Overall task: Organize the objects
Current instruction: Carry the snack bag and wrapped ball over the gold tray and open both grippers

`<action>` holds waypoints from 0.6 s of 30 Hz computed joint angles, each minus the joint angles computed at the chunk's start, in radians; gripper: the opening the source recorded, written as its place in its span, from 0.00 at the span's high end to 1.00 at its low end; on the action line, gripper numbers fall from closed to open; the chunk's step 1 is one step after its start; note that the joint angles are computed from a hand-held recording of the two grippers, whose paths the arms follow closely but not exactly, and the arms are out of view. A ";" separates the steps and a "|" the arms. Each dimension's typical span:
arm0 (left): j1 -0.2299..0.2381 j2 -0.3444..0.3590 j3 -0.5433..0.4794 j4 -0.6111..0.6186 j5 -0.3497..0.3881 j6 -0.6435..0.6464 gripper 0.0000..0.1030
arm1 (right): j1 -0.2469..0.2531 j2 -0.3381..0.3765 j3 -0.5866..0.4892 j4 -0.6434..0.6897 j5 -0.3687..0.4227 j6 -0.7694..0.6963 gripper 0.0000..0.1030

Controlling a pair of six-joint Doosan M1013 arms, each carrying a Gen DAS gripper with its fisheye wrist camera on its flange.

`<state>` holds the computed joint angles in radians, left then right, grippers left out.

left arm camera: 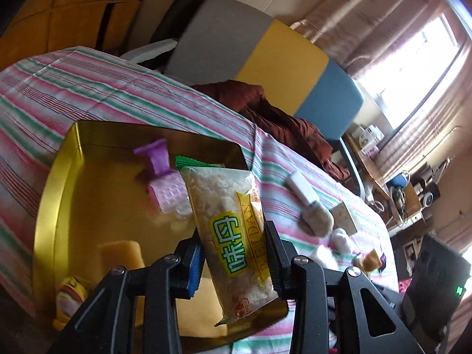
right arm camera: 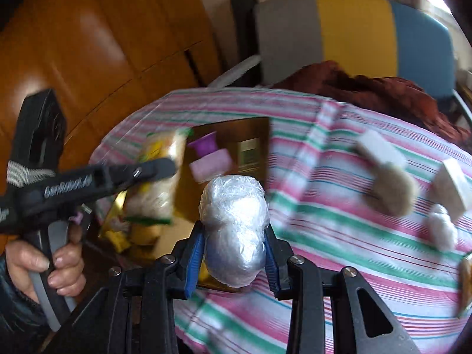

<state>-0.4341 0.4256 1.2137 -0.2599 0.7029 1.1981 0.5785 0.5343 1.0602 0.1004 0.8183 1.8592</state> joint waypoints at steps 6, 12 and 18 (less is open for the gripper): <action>0.009 0.024 -0.031 0.010 0.004 -0.005 0.63 | 0.016 0.044 -0.054 0.034 0.066 -0.047 0.65; 0.013 0.040 -0.034 0.097 0.010 -0.150 0.37 | 0.030 0.084 -0.094 0.007 0.148 -0.056 0.29; 0.005 0.018 0.011 0.189 0.016 -0.198 0.38 | 0.023 0.073 -0.063 0.025 0.133 -0.033 0.27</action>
